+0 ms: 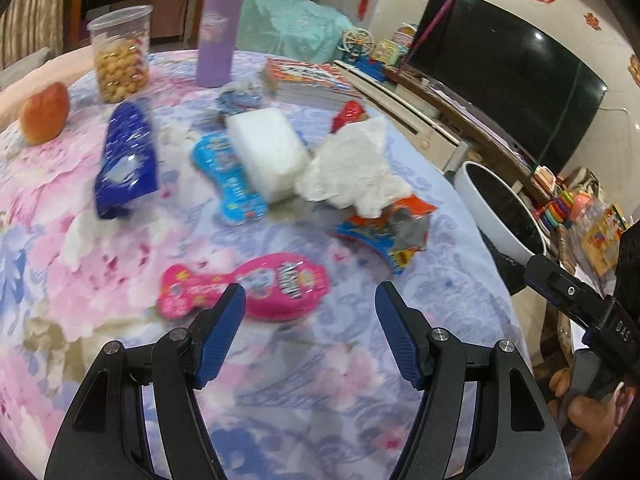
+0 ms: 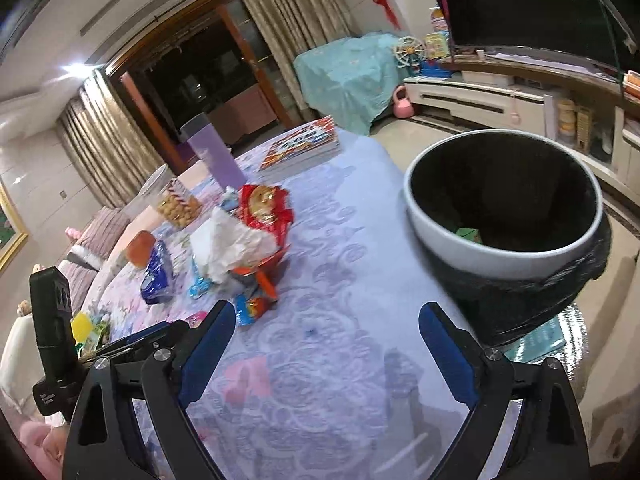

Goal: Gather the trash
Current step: 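Move both tools back toward the remaining items on the table, then grasp the orange wrapper with the right tool while the left tool grasps the pink candy toy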

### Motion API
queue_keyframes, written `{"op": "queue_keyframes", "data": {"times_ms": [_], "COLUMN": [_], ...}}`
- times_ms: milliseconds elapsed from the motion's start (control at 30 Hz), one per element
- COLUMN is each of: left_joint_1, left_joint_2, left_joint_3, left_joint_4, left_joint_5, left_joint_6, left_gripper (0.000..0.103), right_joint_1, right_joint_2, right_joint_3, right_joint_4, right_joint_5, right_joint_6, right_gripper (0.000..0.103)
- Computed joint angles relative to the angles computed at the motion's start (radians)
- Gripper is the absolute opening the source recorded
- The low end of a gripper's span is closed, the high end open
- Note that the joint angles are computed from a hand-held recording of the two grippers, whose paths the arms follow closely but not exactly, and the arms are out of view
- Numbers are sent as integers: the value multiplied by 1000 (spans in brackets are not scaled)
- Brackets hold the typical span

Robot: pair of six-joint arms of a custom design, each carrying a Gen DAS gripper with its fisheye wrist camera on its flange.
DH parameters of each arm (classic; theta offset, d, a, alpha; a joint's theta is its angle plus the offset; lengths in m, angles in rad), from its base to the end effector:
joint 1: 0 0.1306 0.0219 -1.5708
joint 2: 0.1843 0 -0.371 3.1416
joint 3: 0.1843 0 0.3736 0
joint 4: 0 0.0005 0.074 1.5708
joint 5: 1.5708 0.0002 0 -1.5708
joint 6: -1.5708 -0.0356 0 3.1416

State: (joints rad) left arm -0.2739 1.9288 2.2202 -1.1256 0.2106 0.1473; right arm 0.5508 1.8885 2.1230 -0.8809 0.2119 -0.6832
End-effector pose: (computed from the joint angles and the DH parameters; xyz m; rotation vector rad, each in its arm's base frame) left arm 0.6180 -0.1819 0.4750 0.2523 2.4159 -0.4467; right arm 0.5585 0.3337 0.4769 0.2660 2.2219 0.4503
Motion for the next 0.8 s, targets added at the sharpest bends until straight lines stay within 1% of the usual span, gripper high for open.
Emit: {"op": "queue_keyframes", "data": {"times_ms": [200, 300, 333, 367, 500, 567, 667, 800], "left_joint_1": [26, 37, 39, 42, 57, 62, 62, 59], "left_joint_2": [-37, -36, -26, -15, 3, 15, 38, 97], "left_joint_3": [-65, -65, -48, -31, -3, 16, 49, 137], "left_joint_4": [15, 5, -12, -28, -44, -60, -85, -157], "left_joint_5": [-6, 2, 7, 8, 26, 43, 43, 30], "left_joint_6": [-6, -39, -66, -93, -182, -252, -343, -436], "left_gripper": [69, 70, 73, 73, 74, 74, 74, 74], "right_joint_1": [18, 26, 27, 29, 32, 34, 35, 32], "right_joint_2": [43, 58, 64, 73, 104, 116, 139, 187], "right_joint_3": [51, 65, 74, 85, 128, 146, 179, 251], "right_joint_4": [-16, -22, -27, -33, -55, -64, -79, -110], "right_joint_5": [-27, -36, -40, -45, -60, -60, -63, -81], "right_joint_6": [1, -1, -1, 1, 7, 8, 9, 5], "right_gripper": [94, 94, 94, 94, 94, 94, 94, 94]}}
